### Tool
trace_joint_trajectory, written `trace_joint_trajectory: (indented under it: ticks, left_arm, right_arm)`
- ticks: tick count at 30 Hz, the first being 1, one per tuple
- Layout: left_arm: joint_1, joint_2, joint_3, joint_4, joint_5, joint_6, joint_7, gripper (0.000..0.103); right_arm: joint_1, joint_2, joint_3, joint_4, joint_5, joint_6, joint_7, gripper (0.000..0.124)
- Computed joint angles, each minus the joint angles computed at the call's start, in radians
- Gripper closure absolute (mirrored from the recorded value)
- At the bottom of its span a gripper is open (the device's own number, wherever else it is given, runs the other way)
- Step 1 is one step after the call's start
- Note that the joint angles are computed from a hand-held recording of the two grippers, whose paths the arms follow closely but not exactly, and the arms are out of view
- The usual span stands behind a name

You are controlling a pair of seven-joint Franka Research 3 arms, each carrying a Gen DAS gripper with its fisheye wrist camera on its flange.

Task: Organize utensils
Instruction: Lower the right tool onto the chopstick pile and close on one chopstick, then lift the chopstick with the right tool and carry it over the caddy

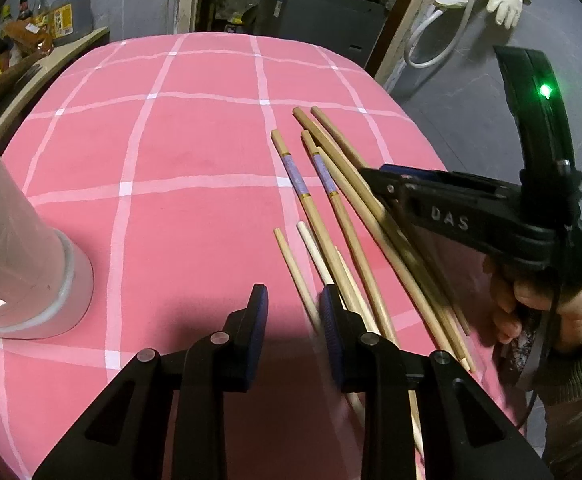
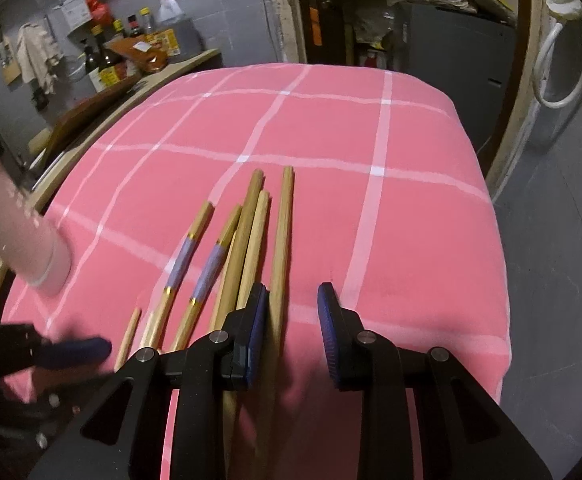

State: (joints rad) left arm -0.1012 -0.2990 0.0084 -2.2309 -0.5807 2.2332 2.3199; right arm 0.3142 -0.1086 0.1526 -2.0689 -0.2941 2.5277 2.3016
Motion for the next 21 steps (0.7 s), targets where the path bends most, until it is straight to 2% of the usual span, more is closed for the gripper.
trace_joint_trajectory:
  ticks: [3,6,7,8,11,15,18,21]
  left_arm:
    - [0.004,0.020,0.002,0.030,0.000,-0.043,-0.022,0.084]
    - [0.014,0.044,-0.004,0.064,0.007,-0.081,-0.044,0.093]
    - [0.018,0.053,-0.007,0.077,0.011,-0.095,-0.053,0.096]
    - [0.023,0.063,-0.006,0.092,0.011,-0.117,-0.059,0.096]
    - [0.039,0.088,-0.005,0.126,-0.004,-0.172,-0.071,0.099]
    - [0.062,0.087,-0.003,0.126,-0.046,-0.201,-0.044,0.101]
    - [0.071,0.061,-0.001,0.100,-0.063,-0.207,-0.016,0.101]
    - [0.068,0.013,0.011,0.055,-0.101,-0.175,0.039,0.101]
  right_arm:
    - [0.002,0.023,-0.004,0.037,0.019,-0.031,-0.005,0.097]
    - [0.008,0.038,-0.009,0.060,0.020,-0.053,-0.007,0.101]
    - [0.010,0.041,-0.011,0.063,0.026,-0.055,-0.007,0.112]
    - [0.010,0.039,-0.016,0.060,0.042,-0.053,-0.006,0.118]
    - [0.009,-0.002,-0.023,-0.001,0.106,0.017,-0.002,0.118]
    - [-0.009,-0.065,0.003,-0.085,0.087,0.102,0.066,0.118]
    - [-0.042,-0.116,0.042,-0.140,0.024,0.172,0.155,0.118]
    - [-0.098,-0.174,0.103,-0.191,-0.075,0.254,0.268,0.118]
